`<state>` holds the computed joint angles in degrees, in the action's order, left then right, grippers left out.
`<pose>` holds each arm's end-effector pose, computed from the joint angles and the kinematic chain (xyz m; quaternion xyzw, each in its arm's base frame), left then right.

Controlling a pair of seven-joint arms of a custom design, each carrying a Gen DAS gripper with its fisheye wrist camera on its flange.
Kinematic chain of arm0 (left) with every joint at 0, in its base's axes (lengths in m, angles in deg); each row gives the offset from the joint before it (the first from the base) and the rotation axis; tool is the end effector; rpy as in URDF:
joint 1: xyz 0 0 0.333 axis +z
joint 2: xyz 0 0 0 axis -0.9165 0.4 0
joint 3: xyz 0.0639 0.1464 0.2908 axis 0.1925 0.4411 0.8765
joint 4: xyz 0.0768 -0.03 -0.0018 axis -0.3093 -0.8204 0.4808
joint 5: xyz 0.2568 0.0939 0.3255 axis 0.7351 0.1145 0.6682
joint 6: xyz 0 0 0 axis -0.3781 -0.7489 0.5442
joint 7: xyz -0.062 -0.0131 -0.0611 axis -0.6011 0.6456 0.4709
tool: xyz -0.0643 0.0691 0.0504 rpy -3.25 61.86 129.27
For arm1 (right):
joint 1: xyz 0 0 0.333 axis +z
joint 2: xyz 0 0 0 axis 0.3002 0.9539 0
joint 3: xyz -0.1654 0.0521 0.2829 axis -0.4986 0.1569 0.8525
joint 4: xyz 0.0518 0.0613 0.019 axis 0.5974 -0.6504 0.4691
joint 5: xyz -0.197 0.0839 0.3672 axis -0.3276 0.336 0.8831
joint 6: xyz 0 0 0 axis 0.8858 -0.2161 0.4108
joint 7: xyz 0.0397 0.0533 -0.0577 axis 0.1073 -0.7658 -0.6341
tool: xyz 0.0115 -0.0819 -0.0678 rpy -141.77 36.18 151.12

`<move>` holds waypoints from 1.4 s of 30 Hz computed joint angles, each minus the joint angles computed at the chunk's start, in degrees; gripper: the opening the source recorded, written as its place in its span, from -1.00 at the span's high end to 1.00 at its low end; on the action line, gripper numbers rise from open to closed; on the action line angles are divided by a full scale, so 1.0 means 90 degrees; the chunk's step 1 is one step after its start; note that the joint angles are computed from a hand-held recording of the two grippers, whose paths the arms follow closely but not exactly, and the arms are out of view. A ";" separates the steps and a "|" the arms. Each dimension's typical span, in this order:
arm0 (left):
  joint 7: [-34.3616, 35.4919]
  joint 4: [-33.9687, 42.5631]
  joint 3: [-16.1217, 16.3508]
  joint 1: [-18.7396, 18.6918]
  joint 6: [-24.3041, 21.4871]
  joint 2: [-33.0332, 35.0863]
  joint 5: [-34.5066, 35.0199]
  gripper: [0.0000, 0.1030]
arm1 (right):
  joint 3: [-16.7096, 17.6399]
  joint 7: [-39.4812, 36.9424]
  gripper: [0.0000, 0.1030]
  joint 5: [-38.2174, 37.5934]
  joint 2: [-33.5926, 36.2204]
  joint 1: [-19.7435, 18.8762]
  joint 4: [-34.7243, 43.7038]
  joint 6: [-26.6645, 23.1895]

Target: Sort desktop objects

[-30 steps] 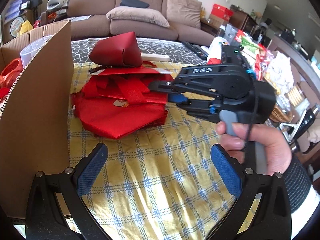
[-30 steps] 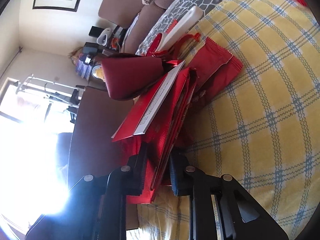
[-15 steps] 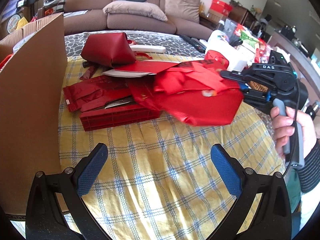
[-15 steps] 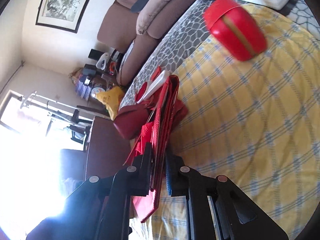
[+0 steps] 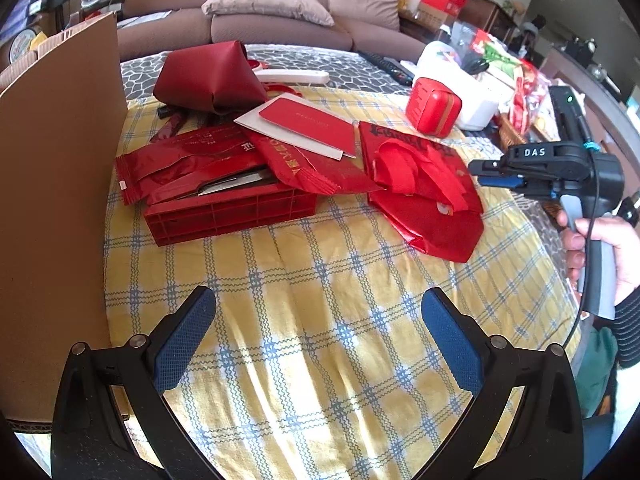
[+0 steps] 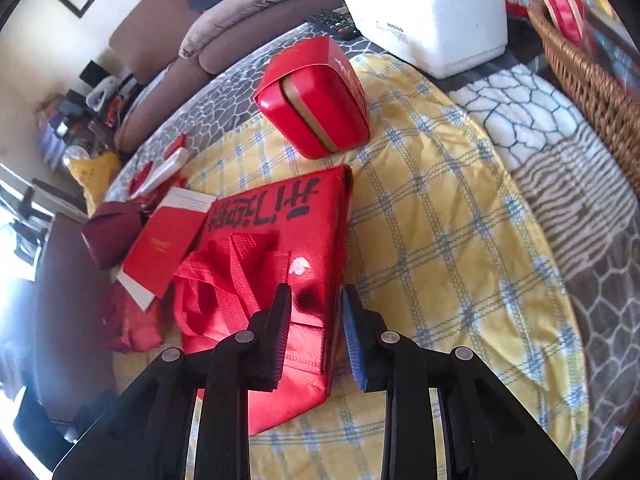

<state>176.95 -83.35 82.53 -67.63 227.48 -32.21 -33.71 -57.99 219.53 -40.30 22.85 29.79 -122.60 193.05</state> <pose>0.5855 -0.0635 0.4730 -0.5000 0.8057 -0.3134 0.0517 0.5120 0.1780 0.4376 -0.4756 0.8306 -0.0928 0.2745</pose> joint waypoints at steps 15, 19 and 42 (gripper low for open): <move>-0.0372 0.0020 0.0004 0.0057 -0.0044 0.0048 0.0181 -1.00 | 0.0067 -0.5554 0.06 0.5549 0.1400 0.1329 0.1745 0.0689; -0.0542 0.0017 0.0022 0.0102 -0.0225 0.0046 0.0371 -1.00 | 0.0485 -0.6112 0.06 0.6056 0.1978 0.1033 0.2447 0.0267; 0.0019 -0.0240 0.0242 0.0267 -0.0993 -0.0244 0.0193 -1.00 | 0.0521 -0.5508 0.12 0.4056 0.2846 0.1041 0.3269 -0.0074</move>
<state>177.12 -85.51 84.71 -65.22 218.55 -34.41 -31.98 -53.30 169.96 -3.79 48.47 39.16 -93.18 192.38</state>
